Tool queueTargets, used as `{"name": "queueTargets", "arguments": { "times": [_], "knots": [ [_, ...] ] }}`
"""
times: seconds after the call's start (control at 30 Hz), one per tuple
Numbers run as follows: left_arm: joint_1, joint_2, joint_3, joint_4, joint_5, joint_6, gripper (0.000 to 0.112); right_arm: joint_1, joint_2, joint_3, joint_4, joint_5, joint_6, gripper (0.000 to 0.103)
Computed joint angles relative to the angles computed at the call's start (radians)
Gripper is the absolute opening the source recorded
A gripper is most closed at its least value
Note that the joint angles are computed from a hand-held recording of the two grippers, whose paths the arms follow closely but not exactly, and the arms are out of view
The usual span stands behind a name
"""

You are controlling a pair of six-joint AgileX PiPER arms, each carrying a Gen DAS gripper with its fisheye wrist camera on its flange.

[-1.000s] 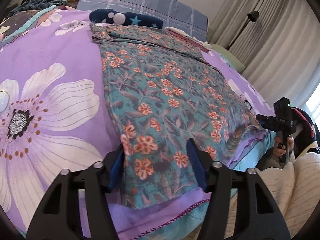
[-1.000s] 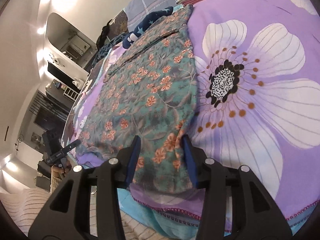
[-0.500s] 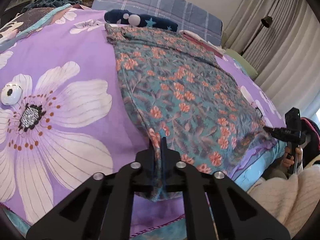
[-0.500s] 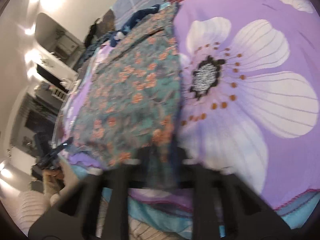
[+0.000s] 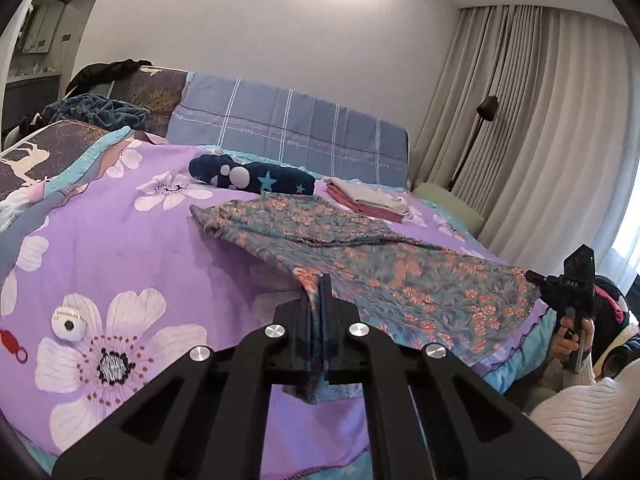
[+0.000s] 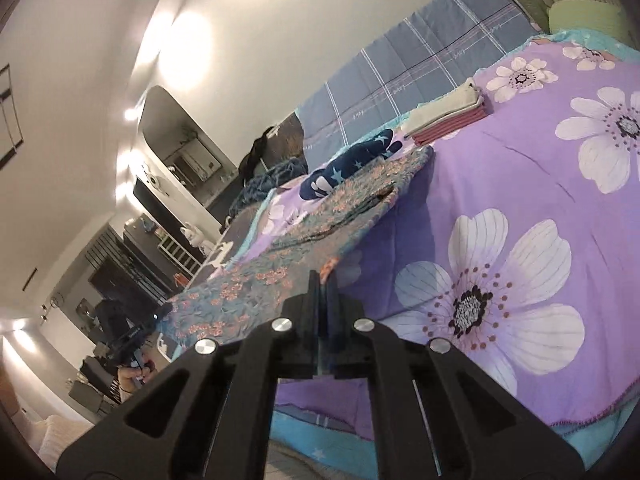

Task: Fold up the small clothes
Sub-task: 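Grasp the shirt end with both grippers and fold it over the shirt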

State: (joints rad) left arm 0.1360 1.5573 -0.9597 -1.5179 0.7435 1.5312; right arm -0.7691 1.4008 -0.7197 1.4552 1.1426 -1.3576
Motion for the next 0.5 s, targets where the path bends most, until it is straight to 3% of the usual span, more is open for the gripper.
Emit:
{"name": "queueTargets", "arguments": {
  "times": [0.3,0.5],
  "knots": [
    [-0.025,0.054,-0.070,0.047,-0.010,-0.084,0.003,0.004,0.079,-0.071,0.012,0.004,0.058,0.003],
    [-0.092,0.204,-0.363,0.237,-0.091,-0.301,0.003,0.165,0.181,-0.321,0.020,-0.155,0.143,0.003]
  ]
}}
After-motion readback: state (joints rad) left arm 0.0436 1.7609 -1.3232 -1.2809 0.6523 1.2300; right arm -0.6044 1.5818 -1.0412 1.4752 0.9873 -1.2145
